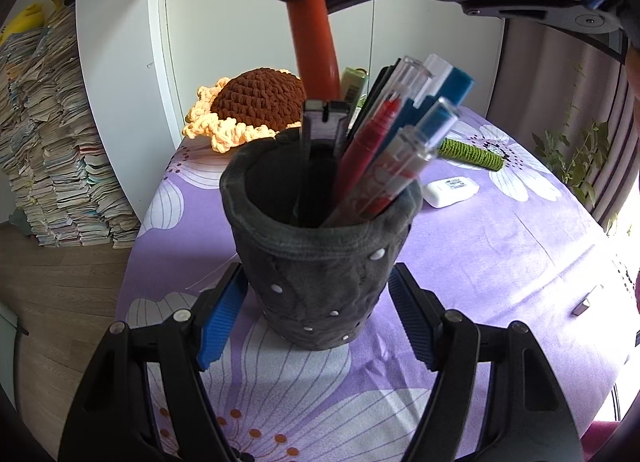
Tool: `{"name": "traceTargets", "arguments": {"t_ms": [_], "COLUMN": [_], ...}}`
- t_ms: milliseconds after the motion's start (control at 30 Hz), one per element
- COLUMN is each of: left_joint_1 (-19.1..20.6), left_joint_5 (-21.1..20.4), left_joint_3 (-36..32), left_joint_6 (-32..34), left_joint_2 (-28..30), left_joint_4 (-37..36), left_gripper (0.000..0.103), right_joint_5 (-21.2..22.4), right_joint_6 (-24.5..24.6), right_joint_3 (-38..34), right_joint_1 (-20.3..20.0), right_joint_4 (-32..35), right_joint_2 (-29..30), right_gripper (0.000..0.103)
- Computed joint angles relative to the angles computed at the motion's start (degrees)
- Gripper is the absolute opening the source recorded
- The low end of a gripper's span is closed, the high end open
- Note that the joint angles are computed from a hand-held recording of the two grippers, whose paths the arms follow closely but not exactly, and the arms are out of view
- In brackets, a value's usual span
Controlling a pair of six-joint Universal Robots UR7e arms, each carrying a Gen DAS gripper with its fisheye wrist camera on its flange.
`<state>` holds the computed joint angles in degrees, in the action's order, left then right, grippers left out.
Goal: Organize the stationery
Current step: 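Lift the orange highlighter and drop it into the cup, right gripper, then move the right gripper to the small white eraser and grasp it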
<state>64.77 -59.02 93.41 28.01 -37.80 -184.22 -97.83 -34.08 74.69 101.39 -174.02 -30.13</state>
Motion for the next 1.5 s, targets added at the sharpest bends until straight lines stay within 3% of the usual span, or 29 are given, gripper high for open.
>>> {"name": "traceTargets", "arguments": {"t_ms": [300,533,600,767,900,1033,1067,1267,1500], "left_joint_1": [-0.02,-0.08,-0.08,-0.05,0.00,0.08,0.10,0.10,0.11], "left_joint_5": [0.24,0.30,0.27,0.39,0.48,0.58,0.57,0.54,0.54], "left_joint_3": [-0.26,-0.18,-0.14,-0.07,-0.28,-0.37,-0.37,-0.36,-0.37], "left_joint_6": [-0.36,-0.48,-0.37,-0.48,-0.65,-0.76,-0.75,-0.73,-0.75], "left_joint_2": [0.04,-0.01,-0.04,-0.24,-0.31,-0.40,-0.40,-0.42,-0.41], "left_joint_4": [0.58,0.60,0.47,0.74,1.21,1.52,1.52,1.53,1.57], "left_gripper": [0.072,0.072,0.072,0.072,0.072,0.072,0.072,0.072,0.072], "right_joint_5": [0.47,-0.78,-3.63,-15.99,-21.78,-27.61,-28.18,-27.38,-22.16], "right_joint_6": [-0.50,0.68,-0.18,-4.62,-6.99,-8.71,-8.29,-6.65,-2.26], "right_joint_3": [1.67,8.62,11.57,19.31,25.11,29.61,30.19,31.57,28.50], "right_joint_1": [-0.58,-1.54,-1.97,-3.09,-5.93,-8.48,-9.03,-11.06,-12.31], "right_joint_4": [1.02,-0.32,0.49,0.78,4.82,4.04,3.81,1.74,-1.19], "right_joint_2": [-0.97,-6.76,-9.32,-14.42,-18.14,-19.54,-19.77,-20.38,-19.58], "right_gripper": [0.015,0.015,0.015,0.015,0.016,0.034,0.034,0.034,0.034]}}
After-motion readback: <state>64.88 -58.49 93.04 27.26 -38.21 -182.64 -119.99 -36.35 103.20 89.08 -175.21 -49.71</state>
